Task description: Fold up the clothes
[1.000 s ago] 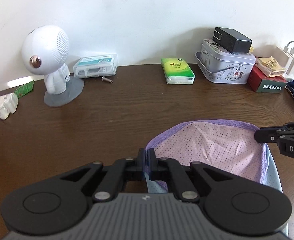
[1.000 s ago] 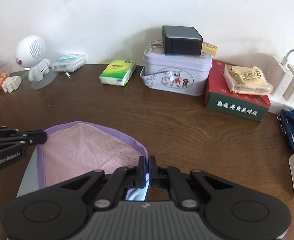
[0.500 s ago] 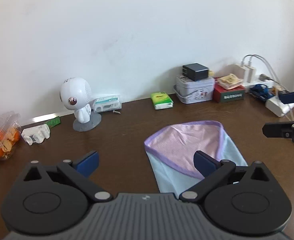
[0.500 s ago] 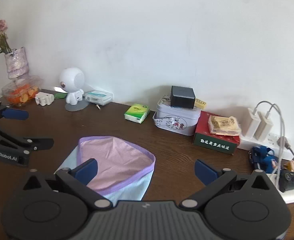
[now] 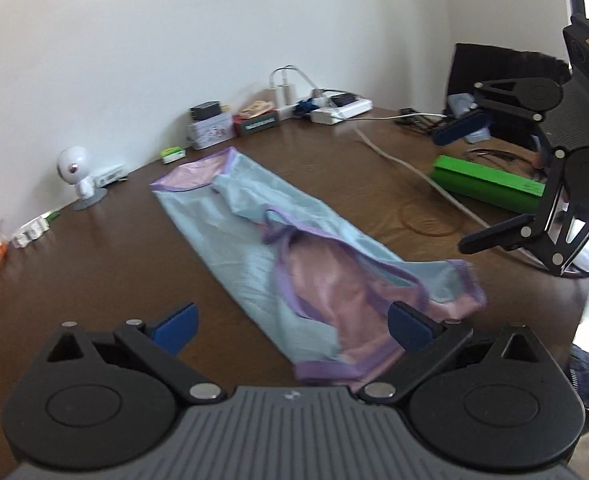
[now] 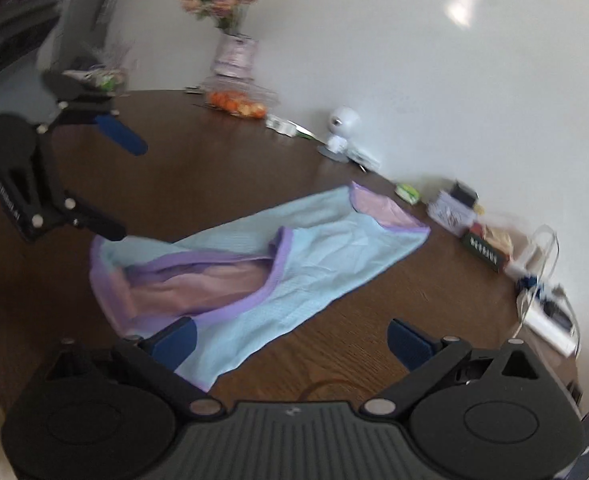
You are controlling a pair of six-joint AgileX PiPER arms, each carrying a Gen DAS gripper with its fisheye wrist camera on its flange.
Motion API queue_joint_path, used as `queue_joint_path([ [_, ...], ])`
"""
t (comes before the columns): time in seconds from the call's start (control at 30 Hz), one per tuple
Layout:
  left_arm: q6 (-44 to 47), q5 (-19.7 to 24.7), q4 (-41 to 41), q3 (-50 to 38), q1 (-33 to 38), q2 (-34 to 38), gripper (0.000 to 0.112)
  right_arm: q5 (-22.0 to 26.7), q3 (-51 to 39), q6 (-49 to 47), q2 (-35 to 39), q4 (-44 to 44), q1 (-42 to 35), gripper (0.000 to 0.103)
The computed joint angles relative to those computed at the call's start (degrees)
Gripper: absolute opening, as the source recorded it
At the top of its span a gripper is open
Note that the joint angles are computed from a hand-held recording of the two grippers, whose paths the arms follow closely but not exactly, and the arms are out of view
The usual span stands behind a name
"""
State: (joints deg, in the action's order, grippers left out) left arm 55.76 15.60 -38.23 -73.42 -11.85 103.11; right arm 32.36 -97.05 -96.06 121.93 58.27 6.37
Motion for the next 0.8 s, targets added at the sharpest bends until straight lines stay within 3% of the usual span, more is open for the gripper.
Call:
queue_joint_path([
  [0.1, 9.5, -0.3, -7.1, 3.3, -1.2, -0.7, 0.103, 6.7, 1.9, -10.3, -0.1, 7.0, -1.9, 0.101],
  [0.17, 11.1, -0.8, -7.6, 4.0, -1.6, -0.1, 0.103, 9.7, -1.7, -6.3, 2.1, 1.4, -1.7, 0.092],
  [0.23, 13.2, 0.7, -8.8, 3.2, -1.0, 1.1, 0.099, 9.8, -3.3, -3.0, 3.3, -4.2, -0.6, 0.08],
  [0.3, 16.8, 5.4, -10.8, 1.0, 0.8, 3.2, 0.088, 11.7, -7.0, 4.3, 5.5, -11.7, 0.6, 0.065],
  [0.33, 16.7, 7.0, -10.0, -0.1, 1.3, 4.1, 0.078, 13.8, -11.0, 7.6, 8.0, -14.7, 1.0, 0.055],
  [0.37, 15.2, 7.4, -8.0, -0.9, 1.5, 4.7, 0.061, 16.1, -15.4, 9.7, 10.6, -16.4, 1.2, 0.051],
  [0.4, 13.6, 7.8, -6.1, -1.7, 1.6, 5.4, 0.054, 18.2, -19.7, 11.5, 13.4, -17.8, 1.3, 0.043],
  [0.5, 12.7, 11.0, -4.1, -4.3, 2.6, 6.7, 0.039, 26.2, -30.4, 15.9, 18.0, -19.4, 1.0, 0.028],
  [0.57, 13.0, 12.8, -3.6, -5.6, 3.1, 7.3, 0.02, 30.9, -35.6, 18.1, 19.8, -20.1, 0.6, 0.02],
  [0.6, 12.6, 13.3, -2.9, -6.1, 3.3, 7.4, 0.017, 31.6, -35.0, 18.1, 19.1, -19.9, 0.4, 0.009],
  [0.63, 11.8, 13.8, -1.9, -6.5, 3.3, 7.5, 0.015, 31.3, -32.1, 17.6, 17.1, -19.5, 0.2, 0.007],
  [0.8, 10.2, 17.7, 1.2, -5.5, 3.7, 5.3, 0.013, 34.7, -23.4, 16.1, 10.3, -18.4, -0.9, 0.006],
])
